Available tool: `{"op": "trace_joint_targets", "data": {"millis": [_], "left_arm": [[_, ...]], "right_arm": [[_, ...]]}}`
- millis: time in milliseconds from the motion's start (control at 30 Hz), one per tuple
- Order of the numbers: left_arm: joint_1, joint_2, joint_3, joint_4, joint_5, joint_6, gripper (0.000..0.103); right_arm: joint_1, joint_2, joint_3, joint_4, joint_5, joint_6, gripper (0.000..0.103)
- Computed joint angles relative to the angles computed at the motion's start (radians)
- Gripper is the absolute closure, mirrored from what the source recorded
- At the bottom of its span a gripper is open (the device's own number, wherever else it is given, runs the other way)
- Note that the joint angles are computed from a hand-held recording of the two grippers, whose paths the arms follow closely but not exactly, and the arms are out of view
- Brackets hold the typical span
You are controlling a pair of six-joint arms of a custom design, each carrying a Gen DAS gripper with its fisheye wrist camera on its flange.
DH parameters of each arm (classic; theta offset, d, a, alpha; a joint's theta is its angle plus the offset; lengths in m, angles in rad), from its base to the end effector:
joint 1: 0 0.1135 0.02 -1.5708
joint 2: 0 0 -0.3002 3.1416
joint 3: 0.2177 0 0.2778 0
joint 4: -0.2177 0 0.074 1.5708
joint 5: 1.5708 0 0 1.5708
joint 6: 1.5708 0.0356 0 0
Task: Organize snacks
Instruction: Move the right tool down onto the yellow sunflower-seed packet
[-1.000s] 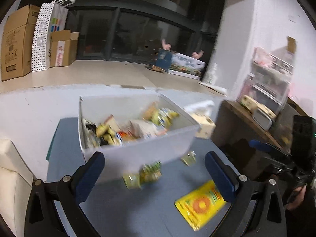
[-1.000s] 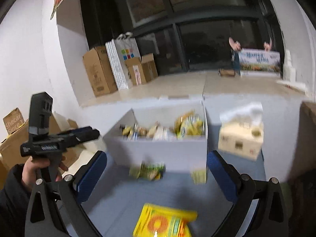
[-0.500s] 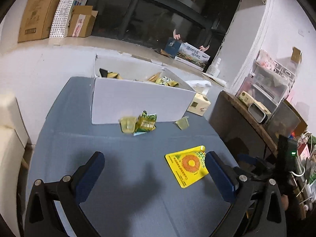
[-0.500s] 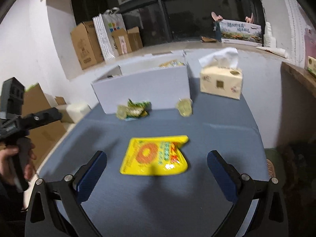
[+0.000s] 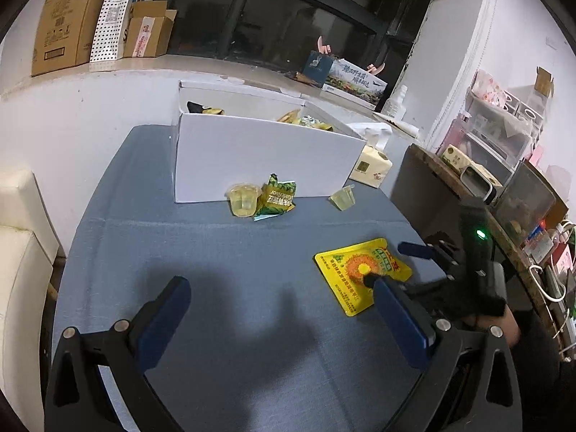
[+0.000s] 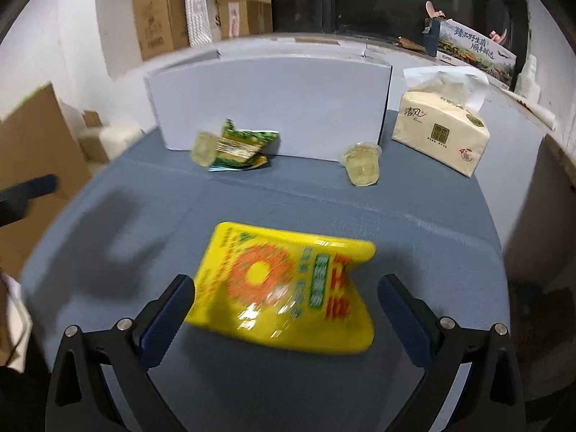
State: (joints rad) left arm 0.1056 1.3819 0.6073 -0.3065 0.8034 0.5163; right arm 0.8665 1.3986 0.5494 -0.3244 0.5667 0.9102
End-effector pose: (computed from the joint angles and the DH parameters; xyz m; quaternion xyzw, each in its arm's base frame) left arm 0.2472 0.0004 0.1744 0.2749 0.8549 -0.2929 0.3285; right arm 0.1655 0.1652 0.1493 0.0757 0.9398 -0.0259 0.3322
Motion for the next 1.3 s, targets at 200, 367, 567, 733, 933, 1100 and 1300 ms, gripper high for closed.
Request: {"op": "trace_joint_targets", "data": {"millis": [200,367,567,733,933,1100,1300], "left_arm": [[0.021,0.036,0.013,-0.018,0.005,0.021,0.0],[0.044,0.038,0.022,-0.048,0.023,0.063,0.0],[0.023,0.054,0.022,-0.035,0.015,0.055,0.0],[0.027,0.049,0.023,-0.047,0.023,0.082,0.0],[0.029,0.095,0.038,-0.034,0.021,0.065,0.0],[0.024,0.101,0.036,-0.014,-0.006,0.055,0.0],[0.041,0.128,0.054,-0.021,0.011,0.044,0.0]], "right_arm": [[-0.107,0.007,-0.03,0.108,-0.131,-0.113,0.0],[-0.174,-0.124,-0.03,0.031,-0.264,-0.459,0.0],[-0.272,-0.104,0.09,-0.159,-0.432,-0.99,0.0],[-0.308,0.022,0.184,-0.24,-0.532,-1.248,0.0],[-0.29,0.15,0.237,-0.255,-0.519,-1.358,0.0],[-0.363,0.185,0.27,-0.276,-0.609,-1.337,0.0],[-0.416,0.193,0.291,-0.311,-0.653,-1.272,0.0]]}}
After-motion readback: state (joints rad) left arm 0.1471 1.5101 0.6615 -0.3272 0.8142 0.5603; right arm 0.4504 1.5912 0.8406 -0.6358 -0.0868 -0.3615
